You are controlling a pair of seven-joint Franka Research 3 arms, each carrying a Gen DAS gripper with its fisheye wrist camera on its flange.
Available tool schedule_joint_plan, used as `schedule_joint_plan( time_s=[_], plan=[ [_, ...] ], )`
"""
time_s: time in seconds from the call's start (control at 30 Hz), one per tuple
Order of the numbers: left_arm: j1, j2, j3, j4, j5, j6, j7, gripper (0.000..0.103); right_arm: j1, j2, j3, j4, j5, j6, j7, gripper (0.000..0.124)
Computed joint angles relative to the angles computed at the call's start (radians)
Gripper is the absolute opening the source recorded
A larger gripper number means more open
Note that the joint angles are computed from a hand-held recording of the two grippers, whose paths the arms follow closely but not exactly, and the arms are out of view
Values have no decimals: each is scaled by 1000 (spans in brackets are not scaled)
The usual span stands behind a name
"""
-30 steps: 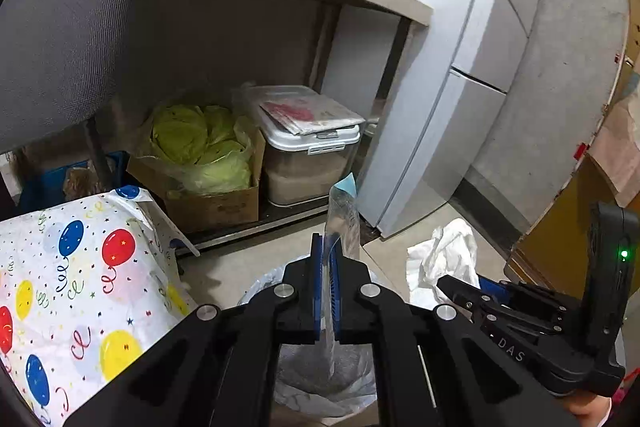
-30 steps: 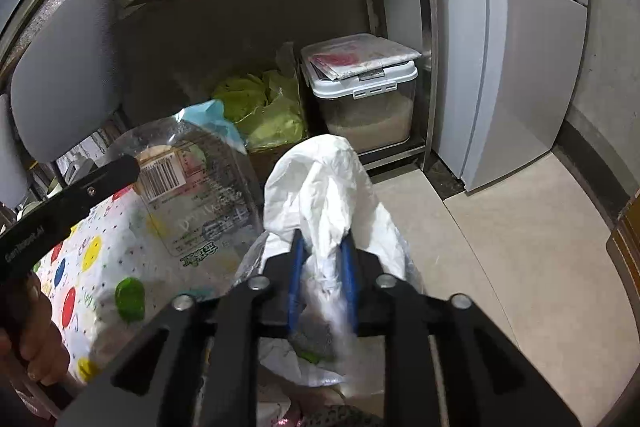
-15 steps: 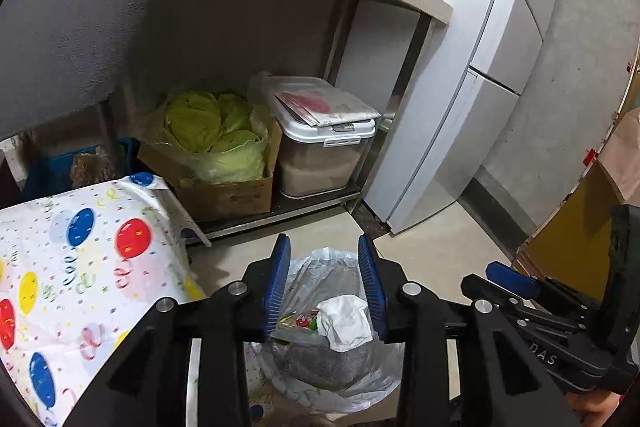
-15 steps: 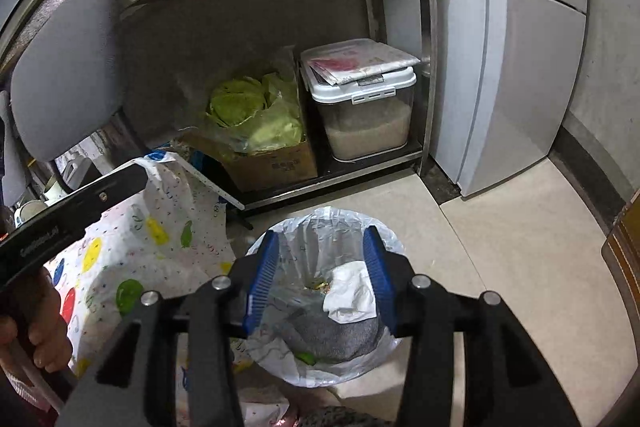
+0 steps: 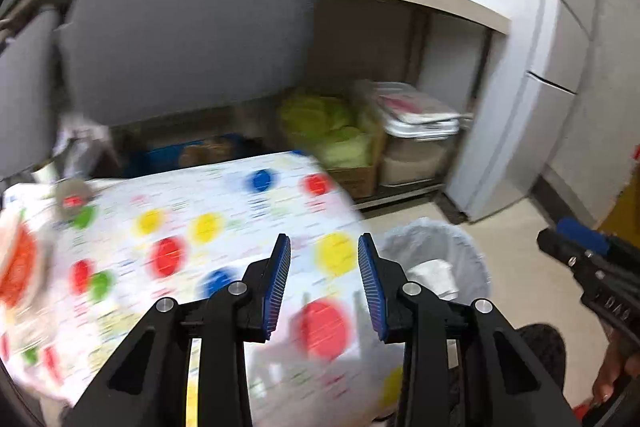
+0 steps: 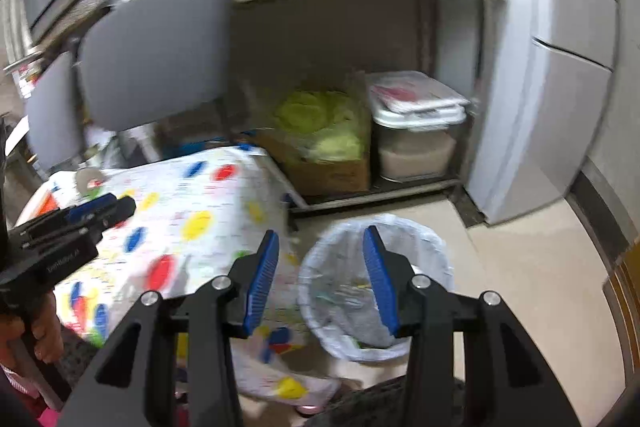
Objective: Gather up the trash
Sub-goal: 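Move both tools back over the table toward the noodle cup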
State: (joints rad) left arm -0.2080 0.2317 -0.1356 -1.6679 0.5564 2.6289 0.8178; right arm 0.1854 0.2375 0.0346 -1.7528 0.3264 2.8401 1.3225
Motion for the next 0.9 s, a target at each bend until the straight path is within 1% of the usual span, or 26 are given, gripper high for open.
schedule_joint_plan(
  time_s=[0.1, 0.17, 0.2, 0.33, 0.43, 0.6, 0.67, 0.9],
  plan=[
    [15, -88, 14, -91, 16, -36, -50, 37, 8, -2, 51, 19, 46, -17, -74, 44],
    [35, -156, 18, -163, 39, -78, -95, 37, 30, 7, 65, 36, 50, -27, -104, 45],
    [48, -188, 18, -196, 46, -95, -115, 37, 42, 14, 74, 50, 54, -40, -120, 50],
    [103, -293, 9, -308, 53, -145, -171, 37, 88, 53, 101, 109, 63, -70, -171, 57],
    [144, -362, 0, -372, 84, -187, -220, 37, 118, 87, 118, 160, 72, -87, -202, 67],
    [215, -466, -4, -470, 130, -217, -291, 39, 156, 142, 144, 237, 101, -68, -240, 74],
    [240, -498, -4, -501, 143, -214, -314, 40, 173, 169, 154, 273, 104, -57, -254, 74],
    [317, -588, -2, -584, 173, -214, -382, 40, 238, 258, 150, 394, 50, -94, -267, 74]
  ],
)
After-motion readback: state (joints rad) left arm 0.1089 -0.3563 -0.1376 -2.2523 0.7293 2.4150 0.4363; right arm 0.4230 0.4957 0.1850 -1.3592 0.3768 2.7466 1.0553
